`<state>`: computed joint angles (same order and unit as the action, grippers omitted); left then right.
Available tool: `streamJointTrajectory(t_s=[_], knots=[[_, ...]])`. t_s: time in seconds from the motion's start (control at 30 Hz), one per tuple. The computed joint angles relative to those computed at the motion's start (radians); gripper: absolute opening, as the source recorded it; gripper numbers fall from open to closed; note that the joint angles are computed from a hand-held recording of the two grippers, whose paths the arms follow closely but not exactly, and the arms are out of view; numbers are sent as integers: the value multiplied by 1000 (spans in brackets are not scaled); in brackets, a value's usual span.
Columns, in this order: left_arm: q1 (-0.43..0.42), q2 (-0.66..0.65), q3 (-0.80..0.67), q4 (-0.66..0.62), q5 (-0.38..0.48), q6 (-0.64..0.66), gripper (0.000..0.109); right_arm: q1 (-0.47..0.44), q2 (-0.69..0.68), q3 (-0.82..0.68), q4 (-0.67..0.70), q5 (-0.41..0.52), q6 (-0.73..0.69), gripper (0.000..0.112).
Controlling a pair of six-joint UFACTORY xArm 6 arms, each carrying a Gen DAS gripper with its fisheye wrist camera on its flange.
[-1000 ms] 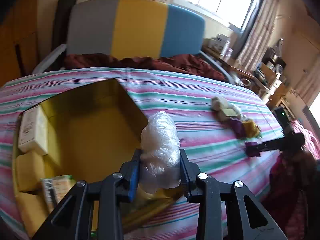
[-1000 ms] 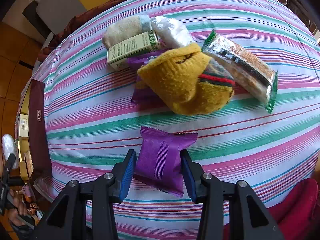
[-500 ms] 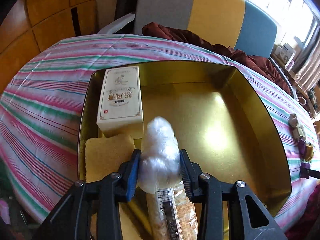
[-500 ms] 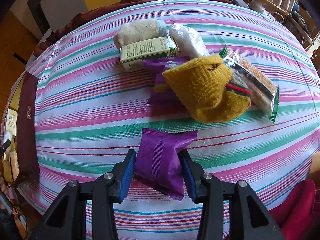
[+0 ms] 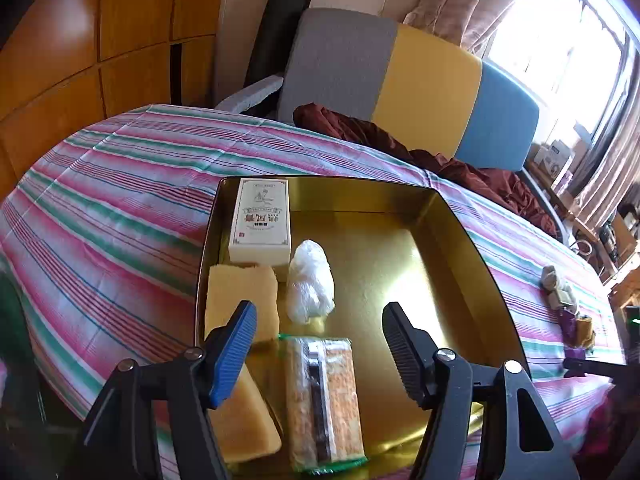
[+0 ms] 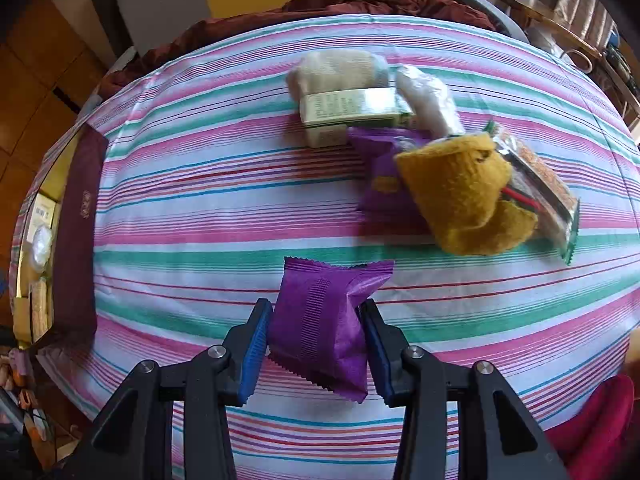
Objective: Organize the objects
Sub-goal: 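Carry the purple packet into the gold tray and release it with the right gripper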
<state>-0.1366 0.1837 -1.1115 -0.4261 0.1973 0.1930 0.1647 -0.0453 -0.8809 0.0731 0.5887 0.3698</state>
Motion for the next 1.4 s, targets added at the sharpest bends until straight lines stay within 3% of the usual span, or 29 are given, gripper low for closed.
streamJointTrajectory(t_s=[0.27, 0.4, 0.5, 0.73, 1.03, 1.2, 1.4], knots=[[-7, -65, 80, -123, -26, 94, 68, 87, -4, -27, -22, -10, 15, 45], [9, -90, 104, -202, -36, 146, 69, 174, 92, -180, 0, -67, -17, 45], [21, -105, 121, -249, -43, 180, 70, 256, 221, -356, 36, -82, -126, 45], [55, -127, 156, -303, -53, 211, 70, 388, 451, -676, 111, 27, -276, 45], [70, -130, 160, -354, -61, 245, 76, 441, 710, -986, 150, 227, -297, 46], [71, -124, 158, -358, -56, 252, 77, 445, 756, -1028, 262, 259, -363, 55], [62, -128, 162, -333, -63, 231, 79, 443, 689, -917, 301, 174, -388, 64]])
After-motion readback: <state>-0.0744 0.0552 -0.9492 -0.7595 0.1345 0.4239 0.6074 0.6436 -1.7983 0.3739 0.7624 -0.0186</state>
